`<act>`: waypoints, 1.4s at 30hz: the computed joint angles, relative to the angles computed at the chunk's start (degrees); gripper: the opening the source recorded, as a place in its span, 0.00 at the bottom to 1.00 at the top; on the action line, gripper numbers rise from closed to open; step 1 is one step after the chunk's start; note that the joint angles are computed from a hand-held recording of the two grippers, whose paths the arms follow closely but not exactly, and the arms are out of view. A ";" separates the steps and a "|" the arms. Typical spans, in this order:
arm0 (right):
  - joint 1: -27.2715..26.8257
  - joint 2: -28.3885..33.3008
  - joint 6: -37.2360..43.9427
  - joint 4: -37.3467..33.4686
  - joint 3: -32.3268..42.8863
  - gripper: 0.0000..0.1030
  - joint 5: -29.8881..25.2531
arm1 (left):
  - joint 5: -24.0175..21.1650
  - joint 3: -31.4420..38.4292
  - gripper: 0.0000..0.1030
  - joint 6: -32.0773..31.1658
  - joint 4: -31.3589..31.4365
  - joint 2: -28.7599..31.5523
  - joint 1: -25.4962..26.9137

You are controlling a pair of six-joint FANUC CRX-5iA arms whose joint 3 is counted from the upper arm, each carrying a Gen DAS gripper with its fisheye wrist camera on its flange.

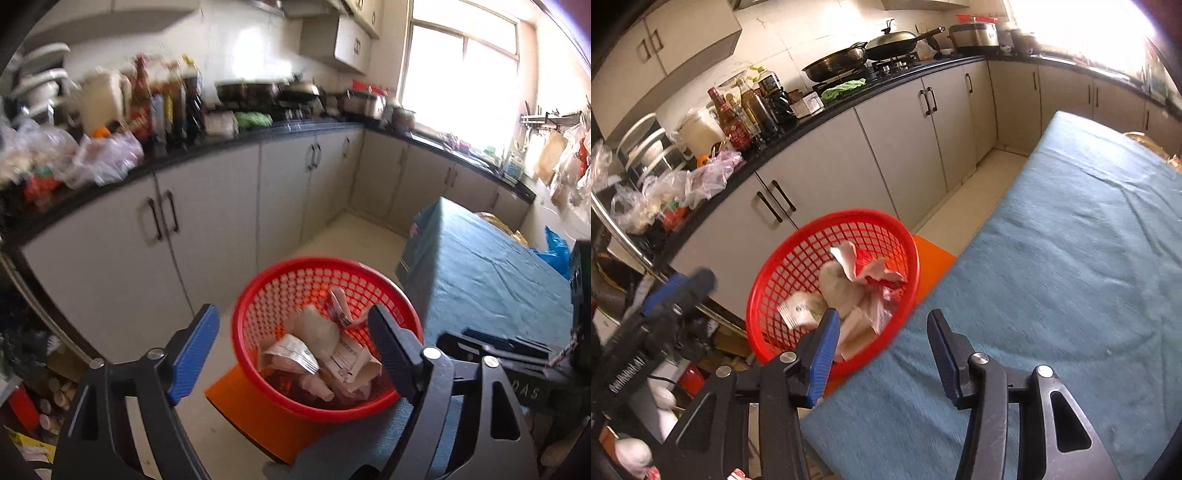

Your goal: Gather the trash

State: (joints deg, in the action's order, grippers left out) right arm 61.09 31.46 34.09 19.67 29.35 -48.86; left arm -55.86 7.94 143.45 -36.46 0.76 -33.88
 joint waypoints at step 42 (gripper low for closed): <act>11.61 -15.27 -22.62 21.35 -28.65 0.72 -12.02 | -20.09 2.32 0.99 14.47 -18.45 3.57 -24.95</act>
State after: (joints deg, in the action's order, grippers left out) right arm 72.70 16.19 11.47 41.03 0.70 -60.88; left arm -75.95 10.26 157.93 -54.91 4.33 -58.83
